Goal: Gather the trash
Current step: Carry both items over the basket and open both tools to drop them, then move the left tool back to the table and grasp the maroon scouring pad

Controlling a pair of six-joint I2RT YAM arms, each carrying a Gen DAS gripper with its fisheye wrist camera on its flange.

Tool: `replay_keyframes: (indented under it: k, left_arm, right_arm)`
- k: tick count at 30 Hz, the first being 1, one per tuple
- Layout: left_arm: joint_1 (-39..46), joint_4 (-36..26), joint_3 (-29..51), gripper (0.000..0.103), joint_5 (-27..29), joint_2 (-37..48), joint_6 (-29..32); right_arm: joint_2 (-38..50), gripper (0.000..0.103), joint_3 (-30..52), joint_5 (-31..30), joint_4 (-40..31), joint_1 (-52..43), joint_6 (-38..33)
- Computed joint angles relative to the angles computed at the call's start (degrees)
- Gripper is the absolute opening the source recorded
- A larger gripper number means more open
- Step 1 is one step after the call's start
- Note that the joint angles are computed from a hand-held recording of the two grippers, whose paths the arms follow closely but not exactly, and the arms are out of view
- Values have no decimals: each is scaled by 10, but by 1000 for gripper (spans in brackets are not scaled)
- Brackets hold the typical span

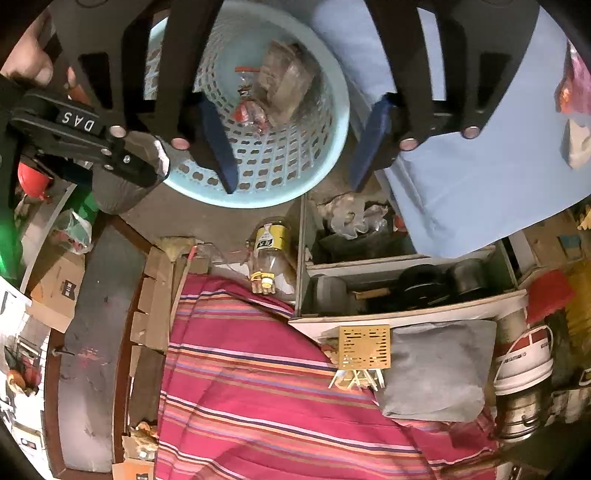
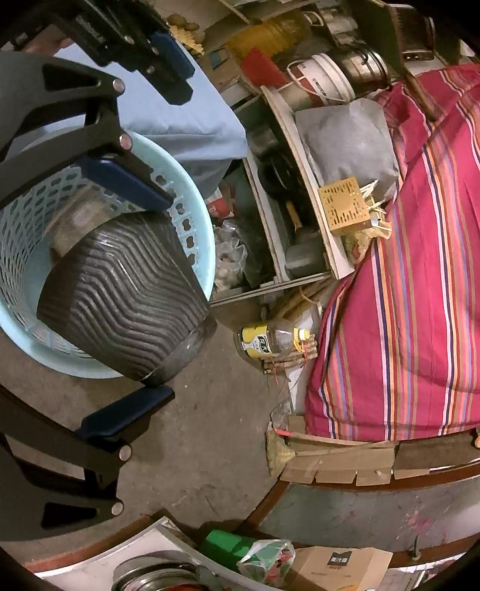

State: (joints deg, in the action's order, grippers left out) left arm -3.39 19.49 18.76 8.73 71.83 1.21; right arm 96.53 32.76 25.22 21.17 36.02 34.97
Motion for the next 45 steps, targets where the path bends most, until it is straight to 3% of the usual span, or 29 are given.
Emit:
replay_keyframes:
  k: [3, 7, 17, 23, 27, 32, 37, 45]
  left_arm:
    - [27, -8, -14, 86, 4, -29, 13]
    - [90, -34, -29, 94, 20, -76, 47]
    - [266, -90, -8, 97, 110, -89, 114]
    - [413, -118, 2, 97, 182, -84, 191]
    - [527, -115, 14, 98, 236, -49, 264]
    - [662, -97, 69, 98, 290, 61, 339]
    - [748, -97, 151, 98, 314, 184, 366]
    - [794, -60, 271, 98, 274, 342, 345]
  right_arm:
    - [9, 93, 13, 4, -10, 8, 3]
    - [27, 93, 34, 11, -20, 18, 5]
    - [60, 97, 101, 26, -93, 50, 53]
    - [68, 98, 132, 84, -133, 104, 62]
    - [76, 98, 157, 119, -144, 148, 58]
    - [100, 98, 200, 145, -150, 194, 53]
    - [147, 98, 264, 158, -172, 227, 42]
    - [252, 98, 415, 164, -249, 257, 38]
